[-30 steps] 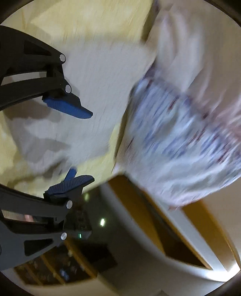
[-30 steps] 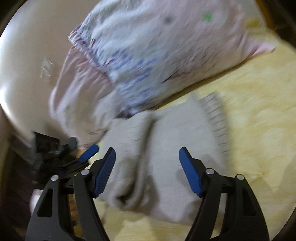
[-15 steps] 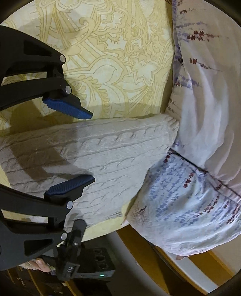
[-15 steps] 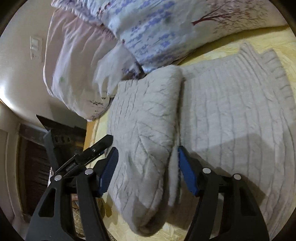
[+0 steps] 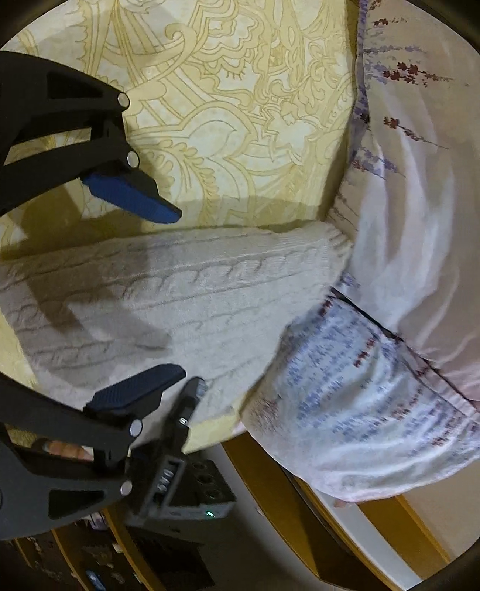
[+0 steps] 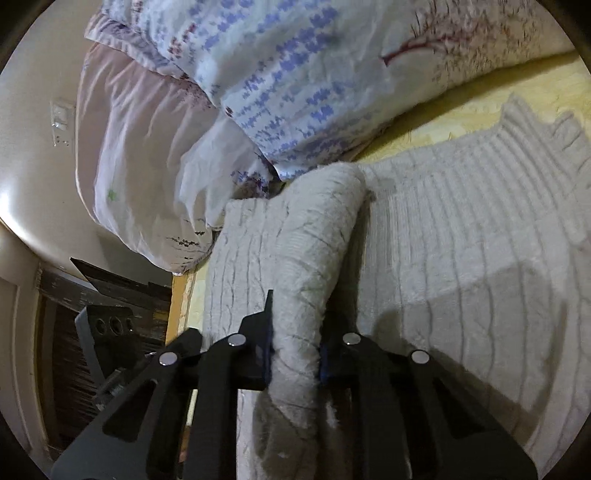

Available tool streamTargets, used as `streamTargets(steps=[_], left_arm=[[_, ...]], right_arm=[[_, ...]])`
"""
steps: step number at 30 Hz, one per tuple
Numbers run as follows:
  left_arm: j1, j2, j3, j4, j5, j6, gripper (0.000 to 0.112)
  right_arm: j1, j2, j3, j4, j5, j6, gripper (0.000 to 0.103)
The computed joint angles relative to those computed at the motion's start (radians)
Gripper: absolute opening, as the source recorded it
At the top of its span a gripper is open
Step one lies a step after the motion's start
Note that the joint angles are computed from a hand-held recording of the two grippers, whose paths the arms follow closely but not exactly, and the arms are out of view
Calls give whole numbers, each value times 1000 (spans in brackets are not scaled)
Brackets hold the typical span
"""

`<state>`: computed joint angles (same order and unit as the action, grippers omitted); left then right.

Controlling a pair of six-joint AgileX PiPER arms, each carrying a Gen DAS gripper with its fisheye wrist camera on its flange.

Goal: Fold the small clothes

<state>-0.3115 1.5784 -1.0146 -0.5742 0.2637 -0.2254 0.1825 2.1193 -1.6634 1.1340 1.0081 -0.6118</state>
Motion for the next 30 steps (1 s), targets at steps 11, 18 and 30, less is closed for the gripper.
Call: streamTargets(steps=[11,18,30], left_arm=[[-38,9,-31,35,8,-44,82],[-89,80,-104,107,46,-110,82],[-128,139,-151,81,54,-79,82]], right_arm=[[-22,-216,160,-197,-198,-73,16],[-56,-268,235,-406,-340,-6,16],[-56,-328,308,-452,-475,-20,15]])
